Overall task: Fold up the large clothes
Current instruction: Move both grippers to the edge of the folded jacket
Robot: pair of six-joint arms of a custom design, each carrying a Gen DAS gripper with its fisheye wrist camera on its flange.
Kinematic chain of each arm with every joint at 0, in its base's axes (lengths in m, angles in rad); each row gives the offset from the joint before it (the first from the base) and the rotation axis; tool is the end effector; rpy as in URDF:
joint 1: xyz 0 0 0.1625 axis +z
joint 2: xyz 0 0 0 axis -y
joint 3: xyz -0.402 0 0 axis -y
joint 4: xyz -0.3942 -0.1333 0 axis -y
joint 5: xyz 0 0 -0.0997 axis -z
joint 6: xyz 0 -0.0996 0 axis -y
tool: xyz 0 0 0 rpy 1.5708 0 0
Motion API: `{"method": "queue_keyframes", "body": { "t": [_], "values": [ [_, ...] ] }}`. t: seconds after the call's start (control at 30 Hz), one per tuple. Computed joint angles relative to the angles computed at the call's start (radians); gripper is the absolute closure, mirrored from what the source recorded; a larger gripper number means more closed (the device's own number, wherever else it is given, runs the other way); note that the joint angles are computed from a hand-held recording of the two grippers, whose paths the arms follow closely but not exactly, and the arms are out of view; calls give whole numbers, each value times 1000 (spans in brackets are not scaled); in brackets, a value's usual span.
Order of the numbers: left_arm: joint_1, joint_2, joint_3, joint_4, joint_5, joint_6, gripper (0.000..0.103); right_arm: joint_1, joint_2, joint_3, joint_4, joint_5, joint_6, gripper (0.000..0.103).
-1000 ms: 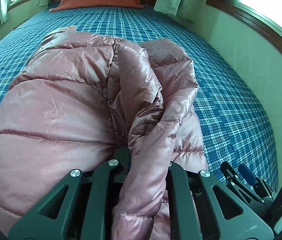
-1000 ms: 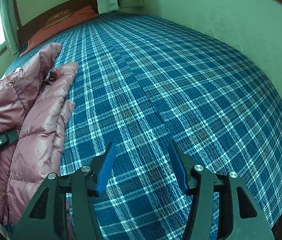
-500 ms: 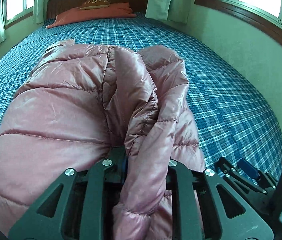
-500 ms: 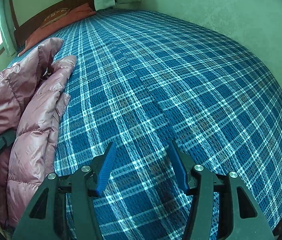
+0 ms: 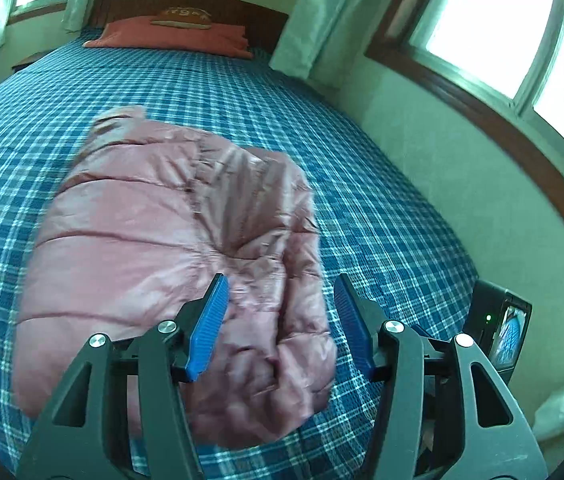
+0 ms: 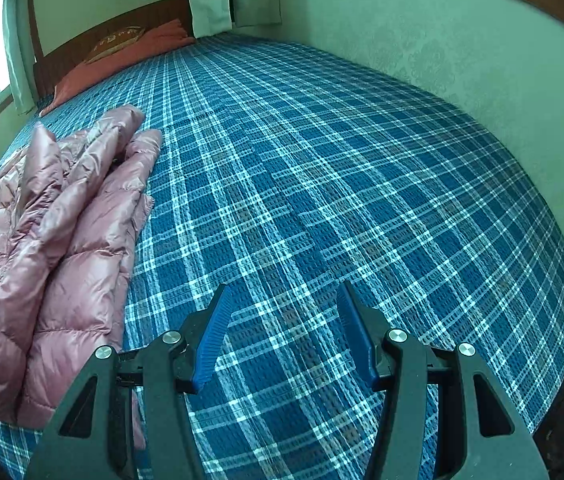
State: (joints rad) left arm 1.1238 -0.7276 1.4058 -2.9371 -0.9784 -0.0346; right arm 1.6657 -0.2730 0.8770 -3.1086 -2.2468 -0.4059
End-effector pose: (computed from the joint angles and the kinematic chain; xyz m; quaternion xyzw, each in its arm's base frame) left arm -0.1481 -0.7459 0.1820 0.0880 0.9015 -0.3788 0.1899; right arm 0.1496 -0.8228 0.0809 0.0641 -0.8532 0.3737 0.3583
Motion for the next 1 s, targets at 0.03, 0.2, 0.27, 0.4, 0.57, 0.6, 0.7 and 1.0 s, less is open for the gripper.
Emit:
{"method": "queue_keyframes", "body": {
  "t": [0.03, 0.2, 0.27, 0.4, 0.57, 0.6, 0.7, 1.0],
  "values": [
    [5, -19, 19, -14, 2, -10, 48, 3, 2, 1, -5, -2, -5, 48],
    [66, -112, 94, -85, 3, -130, 45, 18, 6, 10, -22, -8, -30, 48],
    [98, -132, 100, -88, 10, -179, 45, 25, 10, 6, -30, -9, -41, 48],
    [174, -162, 90, -51, -43, -324, 45, 40, 22, -29, -2, 10, -29, 48],
    [245, -161, 52, -33, -152, -431, 45, 53, 46, -103, 74, 67, 12, 48],
    [256, -158, 44, -31, -178, -442, 45, 53, 48, -116, 98, 93, 35, 48],
    [278, -139, 5, -9, -235, -460, 45, 43, 46, -151, 192, 201, 128, 48],
    [306, -45, -178, 133, -338, -409, 41, 9, 154, -432, 482, 490, 295, 35]
  ]
}}
